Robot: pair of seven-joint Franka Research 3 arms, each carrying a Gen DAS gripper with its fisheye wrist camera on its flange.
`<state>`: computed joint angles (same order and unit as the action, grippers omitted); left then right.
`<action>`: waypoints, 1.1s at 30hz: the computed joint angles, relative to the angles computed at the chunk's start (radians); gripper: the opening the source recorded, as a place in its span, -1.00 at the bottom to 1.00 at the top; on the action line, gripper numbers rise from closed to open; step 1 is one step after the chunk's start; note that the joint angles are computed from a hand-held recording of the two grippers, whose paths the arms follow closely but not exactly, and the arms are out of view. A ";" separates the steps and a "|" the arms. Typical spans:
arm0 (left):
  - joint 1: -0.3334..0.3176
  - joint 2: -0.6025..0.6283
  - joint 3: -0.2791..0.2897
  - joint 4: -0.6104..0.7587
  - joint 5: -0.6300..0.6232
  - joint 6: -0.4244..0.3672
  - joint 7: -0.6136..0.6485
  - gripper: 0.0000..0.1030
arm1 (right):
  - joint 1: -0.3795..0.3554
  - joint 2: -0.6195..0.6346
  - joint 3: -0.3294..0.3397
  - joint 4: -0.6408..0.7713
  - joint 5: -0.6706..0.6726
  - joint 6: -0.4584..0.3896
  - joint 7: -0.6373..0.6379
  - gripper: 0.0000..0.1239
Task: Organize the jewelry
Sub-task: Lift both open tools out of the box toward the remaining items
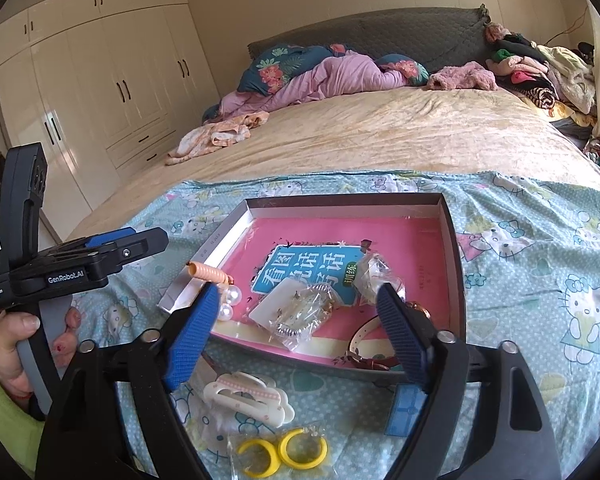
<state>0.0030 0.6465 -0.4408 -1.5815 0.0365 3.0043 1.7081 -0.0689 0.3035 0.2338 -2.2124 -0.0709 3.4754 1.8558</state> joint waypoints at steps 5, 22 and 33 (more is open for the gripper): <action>0.011 -0.032 -0.005 -0.048 0.001 0.026 -0.010 0.73 | 0.009 -0.031 -0.009 -0.035 -0.012 0.020 0.010 0.50; 0.061 -0.120 -0.034 -0.214 0.032 0.084 -0.056 0.74 | 0.057 -0.107 -0.069 -0.149 -0.070 0.034 0.053 0.50; 0.038 -0.150 0.005 -0.284 0.065 0.087 -0.095 0.74 | 0.018 -0.113 -0.036 -0.194 -0.158 0.004 0.116 0.50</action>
